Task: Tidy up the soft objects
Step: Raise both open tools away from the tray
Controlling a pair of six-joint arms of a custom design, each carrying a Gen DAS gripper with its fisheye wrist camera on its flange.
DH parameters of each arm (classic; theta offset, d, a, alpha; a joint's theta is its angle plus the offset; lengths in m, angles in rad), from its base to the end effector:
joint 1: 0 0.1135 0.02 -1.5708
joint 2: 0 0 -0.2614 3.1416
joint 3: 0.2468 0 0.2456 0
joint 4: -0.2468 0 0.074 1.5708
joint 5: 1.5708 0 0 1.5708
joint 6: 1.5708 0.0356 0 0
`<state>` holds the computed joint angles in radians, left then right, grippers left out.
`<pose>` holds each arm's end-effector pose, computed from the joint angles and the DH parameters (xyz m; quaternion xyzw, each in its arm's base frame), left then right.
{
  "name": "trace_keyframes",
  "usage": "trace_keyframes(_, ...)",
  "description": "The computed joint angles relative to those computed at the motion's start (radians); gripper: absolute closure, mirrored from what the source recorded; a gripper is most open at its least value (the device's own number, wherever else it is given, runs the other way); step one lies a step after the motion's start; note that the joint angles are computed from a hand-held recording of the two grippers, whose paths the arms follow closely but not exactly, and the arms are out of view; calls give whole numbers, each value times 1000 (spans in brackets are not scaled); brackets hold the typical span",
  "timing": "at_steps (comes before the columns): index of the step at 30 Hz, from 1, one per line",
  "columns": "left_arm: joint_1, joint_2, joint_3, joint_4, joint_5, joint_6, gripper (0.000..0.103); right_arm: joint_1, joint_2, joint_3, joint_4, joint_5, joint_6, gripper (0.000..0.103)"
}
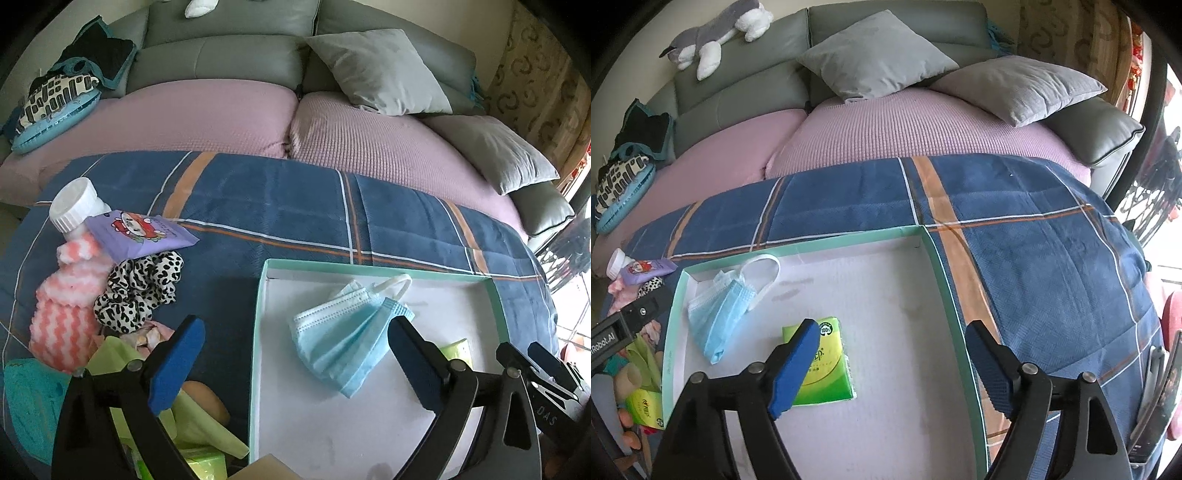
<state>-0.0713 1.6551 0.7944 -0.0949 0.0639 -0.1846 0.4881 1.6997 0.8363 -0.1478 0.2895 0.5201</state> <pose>0.3050 -0.0241 0.1430 -0.0443 0.9516 -0.0688 0.2963 0.2798 0.1370 0.1391 0.0551 0.9503 0.0106 0.3062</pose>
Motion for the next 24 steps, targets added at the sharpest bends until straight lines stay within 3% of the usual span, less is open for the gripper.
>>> trace_keyframes(3,2,-8,-3,2,-6,-1,3,2,-10,-10,16,11,4,0)
trace_keyframes(15,63,-58,-19,7,23,-1,3,3,-53,-28,22,38,34,0)
trace_keyframes(24,121,-178,-45,-11,50,19,3,49,-86,-27,36,79,32,0)
